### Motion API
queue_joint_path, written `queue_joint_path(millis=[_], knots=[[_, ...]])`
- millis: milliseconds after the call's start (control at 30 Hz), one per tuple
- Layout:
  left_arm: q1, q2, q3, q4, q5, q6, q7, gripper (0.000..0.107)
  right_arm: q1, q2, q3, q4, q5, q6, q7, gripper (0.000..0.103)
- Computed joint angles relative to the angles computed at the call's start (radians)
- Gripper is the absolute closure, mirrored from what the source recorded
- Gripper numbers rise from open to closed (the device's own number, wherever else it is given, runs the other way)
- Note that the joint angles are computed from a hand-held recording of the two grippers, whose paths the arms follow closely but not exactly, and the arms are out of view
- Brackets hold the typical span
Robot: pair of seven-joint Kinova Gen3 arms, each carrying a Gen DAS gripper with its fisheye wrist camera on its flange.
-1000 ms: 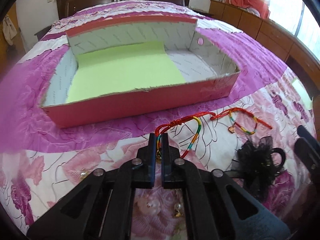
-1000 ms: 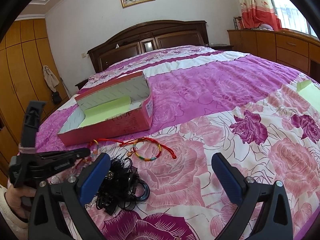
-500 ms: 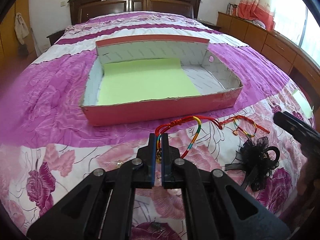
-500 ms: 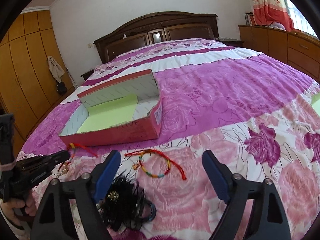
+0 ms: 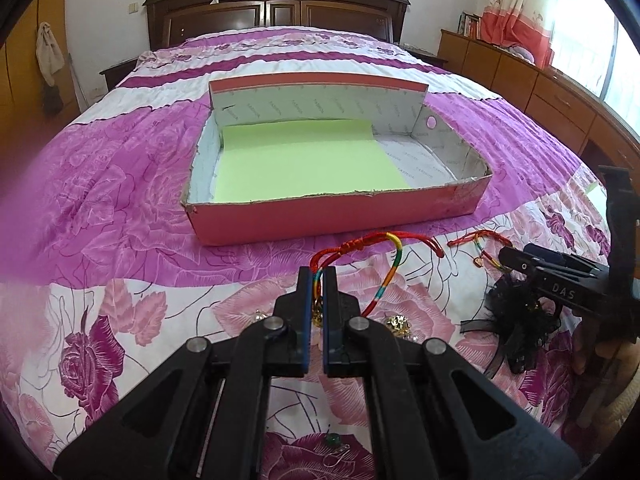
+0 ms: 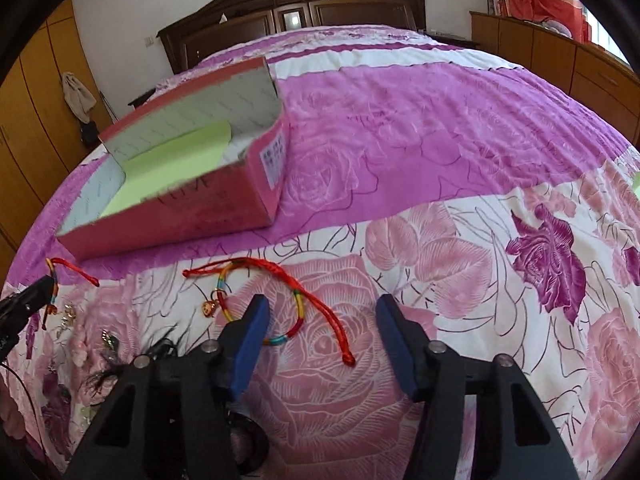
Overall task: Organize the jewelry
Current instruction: 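Grasp the second red string bracelet with the right gripper while the left gripper holds its bracelet, then carry both held string bracelets over the green-lined pink box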
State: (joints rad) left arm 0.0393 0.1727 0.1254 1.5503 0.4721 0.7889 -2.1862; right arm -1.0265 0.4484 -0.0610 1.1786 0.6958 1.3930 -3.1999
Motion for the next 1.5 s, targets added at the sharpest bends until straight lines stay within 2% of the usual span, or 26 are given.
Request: queue_joint_path(millis=[133, 333, 433, 500, 600, 900, 1300, 1500], knots=[[-0.003, -0.003, 0.000, 0.006, 0.010, -0.003, -0.005, 0.107, 0.021, 0.020, -0.003, -0.034, -0.036, 0.018, 0.053, 0.043], [-0.008, -0.007, -0.002, 0.011, 0.020, -0.002, -0.010, 0.107, 0.035, 0.015, 0.004, -0.029, -0.067, -0.005, 0.067, 0.046], [-0.009, -0.013, -0.004, 0.015, 0.024, -0.003, -0.012, 0.107, 0.026, 0.020, 0.005, -0.042, -0.061, 0.006, 0.079, 0.065], [-0.011, -0.016, -0.006, 0.017, 0.028, -0.002, -0.013, 0.107, 0.019, 0.025, 0.006, -0.052, -0.054, 0.016, 0.094, 0.088], [-0.015, -0.022, -0.008, 0.021, 0.035, -0.004, -0.018, 0.107, 0.006, 0.027, 0.007, -0.059, -0.044, 0.017, 0.108, 0.094], [-0.031, -0.034, -0.018, 0.027, 0.063, -0.001, -0.036, 0.107, -0.036, -0.015, 0.002, -0.040, 0.011, -0.037, 0.057, 0.097], [-0.055, -0.068, -0.036, 0.025, 0.136, 0.018, -0.087, 0.107, -0.127, -0.011, 0.012, -0.135, 0.152, 0.025, 0.099, 0.098], [-0.055, -0.080, -0.044, 0.017, 0.156, 0.010, -0.105, 0.107, -0.149, -0.010, 0.020, -0.157, 0.201, 0.018, 0.122, 0.098]])
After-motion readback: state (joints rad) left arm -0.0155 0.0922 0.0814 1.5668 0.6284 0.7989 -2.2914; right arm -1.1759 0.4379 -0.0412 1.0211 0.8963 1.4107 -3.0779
